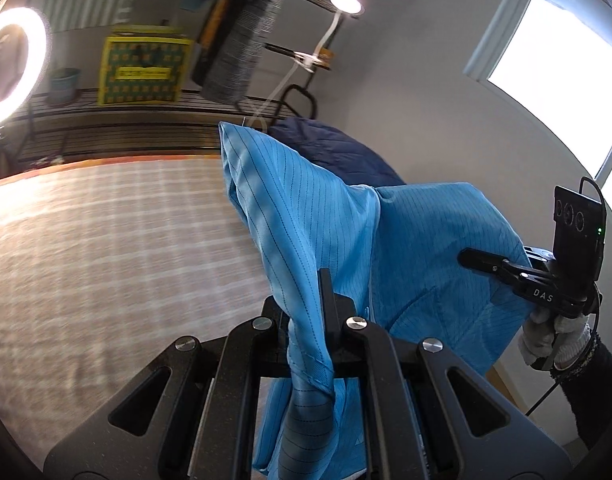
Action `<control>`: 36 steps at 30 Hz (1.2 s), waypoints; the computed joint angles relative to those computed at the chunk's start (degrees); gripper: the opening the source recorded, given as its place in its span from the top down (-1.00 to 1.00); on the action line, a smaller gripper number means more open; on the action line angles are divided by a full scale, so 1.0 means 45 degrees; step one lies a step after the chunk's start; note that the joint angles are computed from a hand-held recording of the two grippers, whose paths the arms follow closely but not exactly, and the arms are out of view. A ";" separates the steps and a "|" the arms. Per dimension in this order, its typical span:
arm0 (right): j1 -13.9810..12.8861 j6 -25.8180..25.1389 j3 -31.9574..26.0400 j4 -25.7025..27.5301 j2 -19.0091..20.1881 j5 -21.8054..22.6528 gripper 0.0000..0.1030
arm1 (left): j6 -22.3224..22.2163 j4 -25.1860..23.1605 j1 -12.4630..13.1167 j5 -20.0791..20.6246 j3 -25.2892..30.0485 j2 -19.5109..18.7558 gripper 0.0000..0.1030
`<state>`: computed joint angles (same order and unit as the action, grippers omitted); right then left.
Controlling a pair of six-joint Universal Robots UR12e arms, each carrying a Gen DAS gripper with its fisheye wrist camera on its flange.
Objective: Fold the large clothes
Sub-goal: 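Carry the folded coat with both tools toward the folded navy jacket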
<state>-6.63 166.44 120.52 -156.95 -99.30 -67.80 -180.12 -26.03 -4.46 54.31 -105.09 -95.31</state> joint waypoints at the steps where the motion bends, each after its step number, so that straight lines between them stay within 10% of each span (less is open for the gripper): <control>1: -0.0196 -0.0080 -0.0040 0.0040 -0.0022 -0.0052 0.93 | -0.0089 0.0026 -0.0204 -0.0008 0.0292 -0.0259 0.92; 15: -0.2404 -0.0473 -0.1878 -0.0665 0.1066 -0.0660 0.94 | -0.1546 0.0532 -0.2149 0.0224 0.5195 -0.3787 0.92; 36: -0.1820 -0.0996 -0.6028 -0.0799 0.5892 -0.2790 0.93 | -0.3013 -0.0085 -0.2440 0.1903 0.9555 -0.7489 0.92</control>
